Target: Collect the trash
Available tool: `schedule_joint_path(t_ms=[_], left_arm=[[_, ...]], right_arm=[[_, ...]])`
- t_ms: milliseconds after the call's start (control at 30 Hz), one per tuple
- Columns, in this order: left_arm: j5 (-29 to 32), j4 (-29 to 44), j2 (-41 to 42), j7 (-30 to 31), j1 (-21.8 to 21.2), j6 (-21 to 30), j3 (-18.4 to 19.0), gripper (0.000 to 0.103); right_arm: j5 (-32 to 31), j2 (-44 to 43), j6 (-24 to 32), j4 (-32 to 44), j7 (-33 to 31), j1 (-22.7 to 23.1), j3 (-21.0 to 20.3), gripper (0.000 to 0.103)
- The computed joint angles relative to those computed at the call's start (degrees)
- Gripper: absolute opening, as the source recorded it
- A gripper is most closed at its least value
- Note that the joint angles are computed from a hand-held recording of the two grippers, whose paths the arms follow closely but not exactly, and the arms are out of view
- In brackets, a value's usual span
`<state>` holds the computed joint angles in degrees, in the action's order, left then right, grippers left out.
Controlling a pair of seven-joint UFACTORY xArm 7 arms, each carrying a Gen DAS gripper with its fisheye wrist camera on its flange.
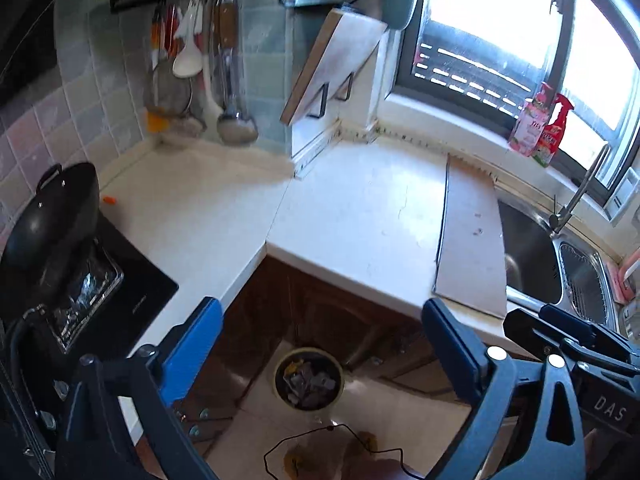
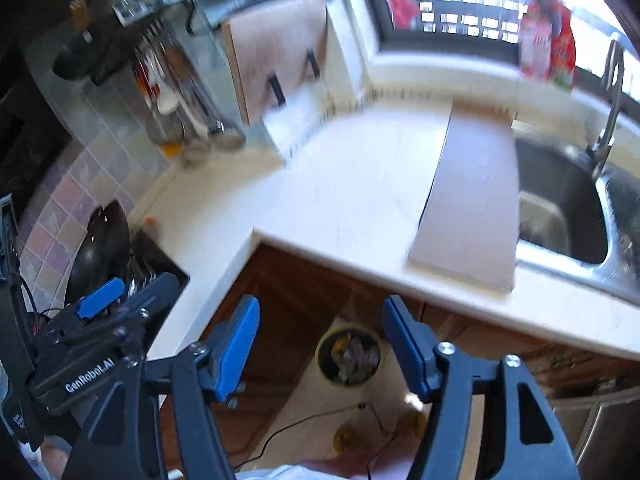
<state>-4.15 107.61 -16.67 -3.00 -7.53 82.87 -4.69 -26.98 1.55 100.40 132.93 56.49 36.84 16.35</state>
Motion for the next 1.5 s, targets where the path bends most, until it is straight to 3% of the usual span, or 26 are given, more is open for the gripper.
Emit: schedule_joint_path(t_ms=[133, 633, 733, 1133, 1500], left_arm=[[5.1, 1.5, 0.1, -2.6, 0.4, -1.8, -3.0, 0.102], [10.3, 4.4, 1.7, -8.4, 0.0, 0.1, -4.5, 0.102], [10.2, 4.2, 1.5, -8.8, -0.2, 0.6, -4.3, 0.102], [9.8, 1.5, -1.1, -8.9, 0.2, -0.2, -3.9, 0.102], [8.7, 0.9, -1.8, -8.1, 0.2, -0.4, -4.0, 0.102]], right_arm=[[-10.8, 6.5, 5.5, 11.1, -2.6, 6.5, 0.5, 0.074], [-12.1, 11.7, 7.5, 20.6, -9.2, 15.8, -10.6, 0.074], [-10.4, 9.8, 6.1, 17.4, -8.6, 15.7, -11.6, 0.074], [-12.1, 9.5, 5.8, 17.0, -8.6, 17.6, -11.6, 0.074], [-12.9, 4.4, 3.9, 9.2, -5.5, 13.1, -6.1, 0.074]])
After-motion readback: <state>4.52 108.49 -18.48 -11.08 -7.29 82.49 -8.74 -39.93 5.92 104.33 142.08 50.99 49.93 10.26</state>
